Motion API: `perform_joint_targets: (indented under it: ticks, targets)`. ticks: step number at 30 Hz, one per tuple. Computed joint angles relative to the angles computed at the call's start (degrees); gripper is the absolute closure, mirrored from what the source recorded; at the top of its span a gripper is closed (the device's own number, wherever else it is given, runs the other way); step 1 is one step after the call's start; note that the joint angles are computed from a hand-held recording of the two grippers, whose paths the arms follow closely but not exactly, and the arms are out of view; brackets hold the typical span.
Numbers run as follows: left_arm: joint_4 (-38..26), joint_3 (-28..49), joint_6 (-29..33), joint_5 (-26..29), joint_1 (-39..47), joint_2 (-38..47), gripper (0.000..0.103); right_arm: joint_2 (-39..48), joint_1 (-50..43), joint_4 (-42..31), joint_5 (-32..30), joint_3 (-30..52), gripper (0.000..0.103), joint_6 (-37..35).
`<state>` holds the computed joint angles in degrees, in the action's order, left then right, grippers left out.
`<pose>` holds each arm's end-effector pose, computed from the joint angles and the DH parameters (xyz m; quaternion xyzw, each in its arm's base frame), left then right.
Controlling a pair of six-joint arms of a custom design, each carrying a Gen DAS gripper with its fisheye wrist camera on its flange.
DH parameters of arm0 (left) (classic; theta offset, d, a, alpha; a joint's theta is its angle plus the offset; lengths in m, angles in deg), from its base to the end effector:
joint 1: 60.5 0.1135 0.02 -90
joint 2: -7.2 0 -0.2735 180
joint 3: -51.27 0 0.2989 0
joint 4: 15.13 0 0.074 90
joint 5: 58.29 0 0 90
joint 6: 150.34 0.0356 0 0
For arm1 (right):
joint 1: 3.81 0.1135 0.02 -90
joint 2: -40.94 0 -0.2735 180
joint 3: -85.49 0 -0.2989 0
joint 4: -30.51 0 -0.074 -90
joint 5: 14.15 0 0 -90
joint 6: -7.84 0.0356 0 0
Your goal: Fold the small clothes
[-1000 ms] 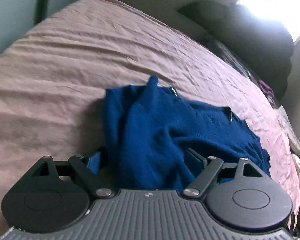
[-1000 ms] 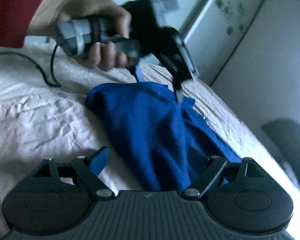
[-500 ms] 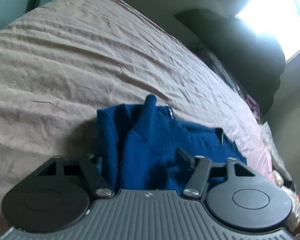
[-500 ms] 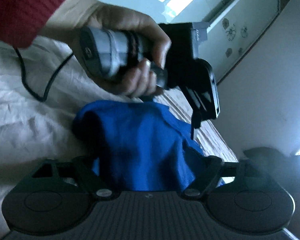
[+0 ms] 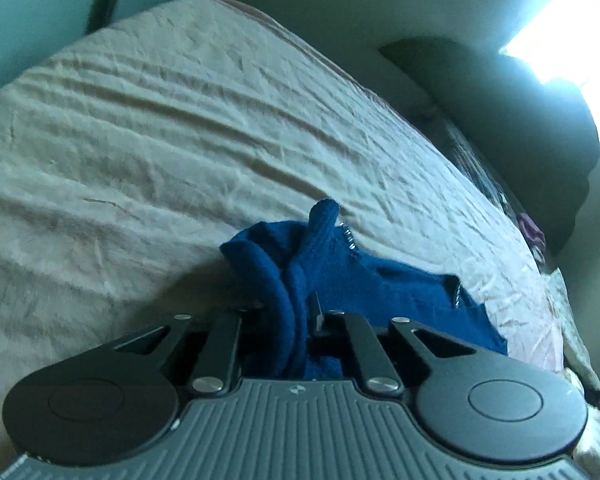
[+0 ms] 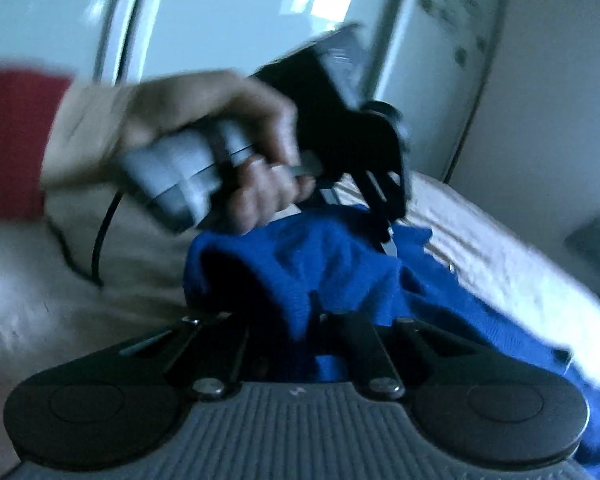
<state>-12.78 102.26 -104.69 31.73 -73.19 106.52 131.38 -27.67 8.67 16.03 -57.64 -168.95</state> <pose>0.3309 -0.0745 0.0813 -0.2528 0.8920 -0.1791 0.3292 0.2162 -0.0620 0.0576 -0.5028 0.7003 0.1909 0.4694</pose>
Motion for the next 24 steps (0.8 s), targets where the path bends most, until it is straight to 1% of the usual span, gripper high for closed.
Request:
perform_joint_targets:
  ticks: [3, 4, 5, 7, 8, 11, 15, 20, 24]
  targets:
    - [-3.51, 1.13, -2.95, -4.15, -2.79, -2.65, 0.093, 6.57, -4.25, -17.88, -2.23, 10.39, 0.094, -5.03]
    - [-4.72, 1.76, -3.90, -5.29, -3.78, -3.34, 0.093, 8.65, -5.38, -22.69, -2.46, 13.30, 0.094, -6.62]
    - [-5.76, 2.44, -4.68, -6.33, -4.77, -3.90, 0.093, 11.17, -7.12, -28.53, -2.54, 16.40, 0.094, -9.36]
    - [-7.42, 4.08, -5.62, -8.42, -6.84, -4.54, 0.093, 14.99, -9.00, -36.54, -2.91, 21.51, 0.094, -11.60]
    - [-8.14, 4.98, -5.91, -9.30, -7.77, -4.59, 0.093, 17.01, -9.25, -39.90, -3.14, 24.57, 0.094, -11.43]
    - [-10.18, 8.11, -7.00, -12.07, -10.62, -3.90, 0.093, 22.18, -11.80, -49.86, -3.66, 31.40, 0.095, -14.56]
    - [-12.00, 13.10, -7.49, -16.11, -14.40, -0.97, 0.093, 25.79, -15.64, -57.85, -4.24, 37.19, 0.095, -18.21]
    - [-13.57, 19.23, -7.35, -18.67, -17.78, 3.27, 0.093, 29.02, -18.25, -60.43, -5.20, 43.38, 0.095, -17.19]
    - [-15.89, 25.81, -6.22, -20.31, -20.35, 8.12, 0.093, 32.49, -20.10, -61.82, -5.49, 48.64, 0.095, -15.68]
